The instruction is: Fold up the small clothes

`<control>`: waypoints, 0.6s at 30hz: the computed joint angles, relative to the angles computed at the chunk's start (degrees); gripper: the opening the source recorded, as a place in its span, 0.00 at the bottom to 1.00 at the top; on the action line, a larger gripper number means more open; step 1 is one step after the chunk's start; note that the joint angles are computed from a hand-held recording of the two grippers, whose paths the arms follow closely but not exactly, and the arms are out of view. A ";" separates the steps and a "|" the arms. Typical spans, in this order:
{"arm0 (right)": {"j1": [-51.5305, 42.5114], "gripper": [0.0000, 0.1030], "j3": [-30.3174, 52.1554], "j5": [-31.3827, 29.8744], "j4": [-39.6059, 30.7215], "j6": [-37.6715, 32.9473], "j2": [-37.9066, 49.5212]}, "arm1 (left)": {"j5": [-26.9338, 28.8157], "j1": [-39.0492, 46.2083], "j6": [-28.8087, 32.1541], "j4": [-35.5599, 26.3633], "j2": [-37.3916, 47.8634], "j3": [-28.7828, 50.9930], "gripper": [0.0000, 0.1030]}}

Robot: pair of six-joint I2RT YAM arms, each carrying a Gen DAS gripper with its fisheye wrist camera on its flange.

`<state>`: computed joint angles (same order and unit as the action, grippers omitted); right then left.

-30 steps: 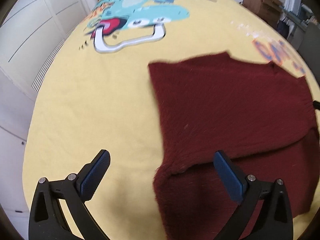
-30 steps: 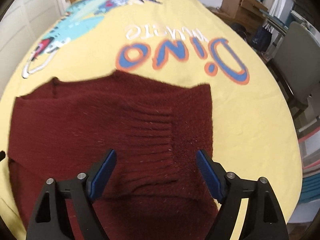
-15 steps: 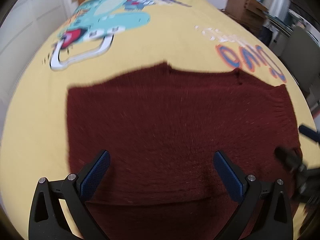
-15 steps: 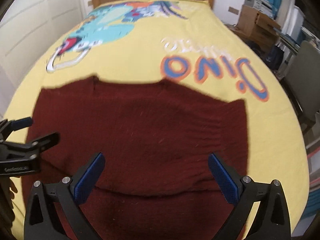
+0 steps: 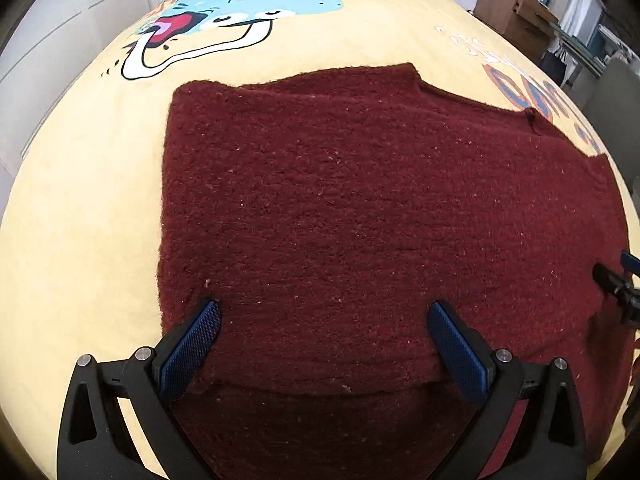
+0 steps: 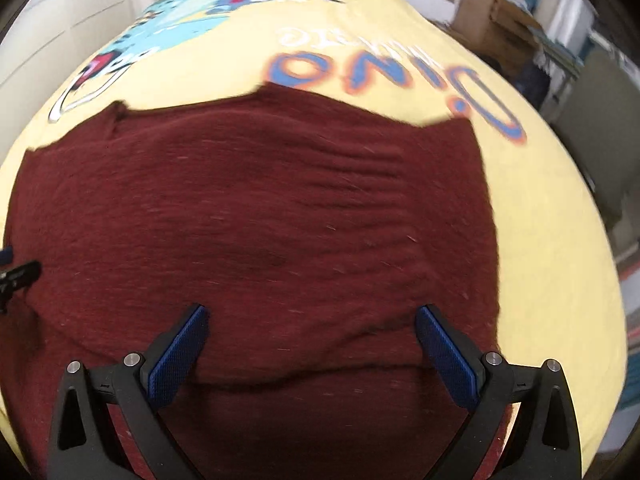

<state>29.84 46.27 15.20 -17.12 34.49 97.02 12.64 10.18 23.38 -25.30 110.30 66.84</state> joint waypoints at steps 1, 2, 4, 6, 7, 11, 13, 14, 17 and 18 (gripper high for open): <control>-0.97 1.00 -1.59 -0.87 1.57 0.04 -0.69 | -0.30 -0.20 -0.22 0.45 -0.09 -0.34 0.99; -1.66 1.00 -2.90 -1.50 2.98 0.17 -1.15 | -0.49 -0.36 -0.74 0.91 -0.14 -0.62 0.99; -2.41 1.00 -4.76 -2.69 5.59 0.23 -1.61 | -0.78 -0.56 -1.36 1.16 -0.38 -0.98 0.99; -2.64 1.00 -5.68 -3.19 7.24 0.43 -1.43 | -1.21 -0.82 -1.54 0.93 -0.52 -0.97 0.99; -2.75 1.00 -5.81 -3.49 7.50 0.78 -1.40 | -1.24 -0.79 -1.43 0.53 -0.36 -0.57 0.99; -3.64 1.00 -4.69 -5.60 5.29 0.72 -1.74 | -0.30 -0.77 -2.63 -0.32 -0.87 -0.33 0.99; -3.72 1.00 -3.65 -6.15 2.66 0.58 -3.16 | -0.23 -0.91 -2.79 -1.64 -2.60 -0.75 0.99; -3.48 1.00 -3.75 -5.73 1.30 0.65 -4.71 | -0.10 -0.83 -2.84 -2.25 -3.88 -1.16 0.99; -1.88 1.00 -5.39 -3.12 -2.09 1.98 -10.44 | 1.03 0.13 -2.33 -4.58 -7.40 -2.19 0.99; -1.59 1.00 -6.30 -2.79 -3.13 2.32 -12.62 | 1.87 0.80 -2.00 -5.82 -8.60 -2.42 0.99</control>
